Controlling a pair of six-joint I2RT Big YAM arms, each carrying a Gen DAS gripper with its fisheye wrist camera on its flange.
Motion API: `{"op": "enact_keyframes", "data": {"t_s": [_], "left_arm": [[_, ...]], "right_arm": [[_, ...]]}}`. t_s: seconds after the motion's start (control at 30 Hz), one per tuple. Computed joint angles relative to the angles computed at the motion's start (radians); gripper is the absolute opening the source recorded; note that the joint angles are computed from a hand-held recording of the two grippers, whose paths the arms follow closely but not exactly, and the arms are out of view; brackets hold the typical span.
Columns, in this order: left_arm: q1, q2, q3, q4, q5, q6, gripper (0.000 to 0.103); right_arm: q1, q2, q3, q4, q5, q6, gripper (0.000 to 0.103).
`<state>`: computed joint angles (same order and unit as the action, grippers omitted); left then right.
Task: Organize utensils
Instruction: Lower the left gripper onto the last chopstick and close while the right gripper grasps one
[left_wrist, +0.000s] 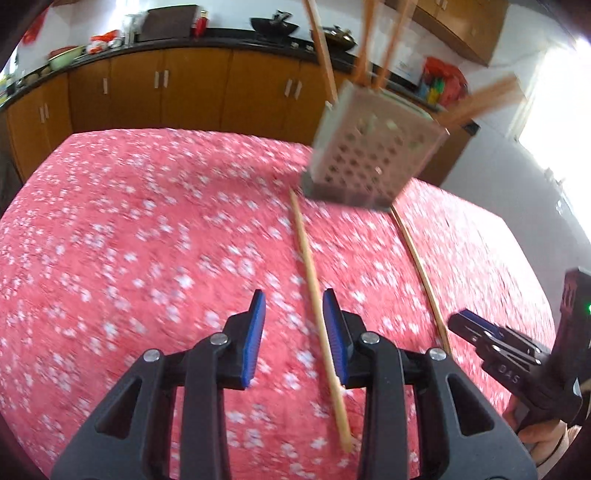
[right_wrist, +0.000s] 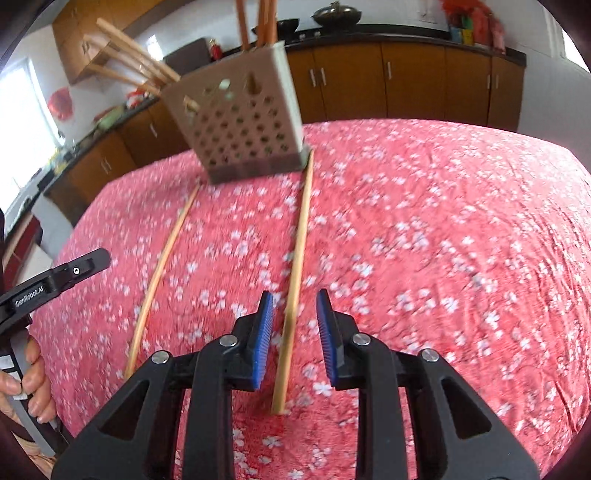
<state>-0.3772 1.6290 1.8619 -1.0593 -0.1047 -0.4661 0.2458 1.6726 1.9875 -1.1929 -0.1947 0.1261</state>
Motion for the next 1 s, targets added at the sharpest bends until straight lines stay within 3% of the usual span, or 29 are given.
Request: {"op": "enact_keyframes", "data": {"t_s": [0.1,0.2,0.43,0.6,1.0], "left_arm": [[-0.020,0.010,0.002,-0.014,-0.003,0.009,0.033],[-0.036,0.038,0.022,-0.040,-0.011,0.017,0.033],[-0.058,0.071,0.048,-0.093,-0.061,0.030,0.032],[-0.066,0.082,0.053,-0.106,-0.120,0.045,0.009],[0.055,0.112,0.092,-0.127,-0.147,0.037,0.008]], "right_arm": [[0.010,0.017,0.018,-0.022,0.016,-0.008,0.024],[0.014,-0.001,-0.016,-0.005,0.059,-0.019,0.008],[-0.029,-0.002,-0.017,0.004,0.093,0.035,0.008],[-0.041,-0.014,-0.033,0.012,0.088,0.028,0.008],[-0.032,0.022,0.010,0.008,0.120,0.001,0.008]]}}
